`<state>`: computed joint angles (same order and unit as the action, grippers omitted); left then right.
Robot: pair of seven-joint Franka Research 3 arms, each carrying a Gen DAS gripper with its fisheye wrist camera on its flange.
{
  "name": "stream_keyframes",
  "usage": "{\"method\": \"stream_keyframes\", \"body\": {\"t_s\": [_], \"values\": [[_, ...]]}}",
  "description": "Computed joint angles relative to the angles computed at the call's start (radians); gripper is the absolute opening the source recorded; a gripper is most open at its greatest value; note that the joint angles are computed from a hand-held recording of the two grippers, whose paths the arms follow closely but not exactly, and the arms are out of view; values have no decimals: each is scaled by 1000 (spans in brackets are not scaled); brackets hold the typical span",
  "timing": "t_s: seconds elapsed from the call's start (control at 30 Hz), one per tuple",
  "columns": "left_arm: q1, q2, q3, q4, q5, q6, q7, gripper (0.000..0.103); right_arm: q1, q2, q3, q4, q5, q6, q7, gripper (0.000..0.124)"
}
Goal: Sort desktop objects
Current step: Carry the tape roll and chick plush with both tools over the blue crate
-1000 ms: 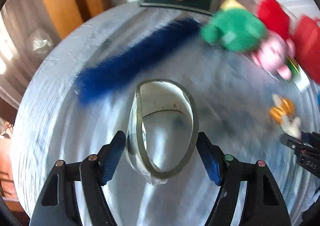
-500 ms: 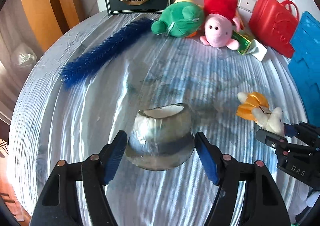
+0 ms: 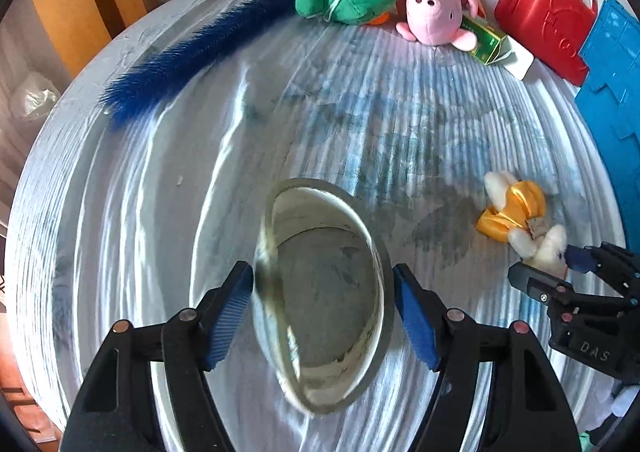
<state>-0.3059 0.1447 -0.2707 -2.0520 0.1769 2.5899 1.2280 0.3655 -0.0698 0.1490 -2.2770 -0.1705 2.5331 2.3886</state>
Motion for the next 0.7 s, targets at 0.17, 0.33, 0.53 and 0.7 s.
{"method": "stream_keyframes", "body": {"t_s": [0.17, 0.33, 0.53, 0.7], "values": [[8, -20, -9, -31, -36, 40, 35, 67, 3, 32, -1, 30, -48, -25, 41, 46], [-5, -88, -3, -76, 4, 76, 11, 67, 7, -31, 10, 0, -120, -8, 119, 42], [-18, -186, -2, -112, -6, 152, 29, 65, -13, -135, 68, 4, -228, -42, 202, 42], [-45, -265, -2, -119, -24, 218, 57, 64, -45, -239, 120, 19, -299, -100, 280, 42]]}}
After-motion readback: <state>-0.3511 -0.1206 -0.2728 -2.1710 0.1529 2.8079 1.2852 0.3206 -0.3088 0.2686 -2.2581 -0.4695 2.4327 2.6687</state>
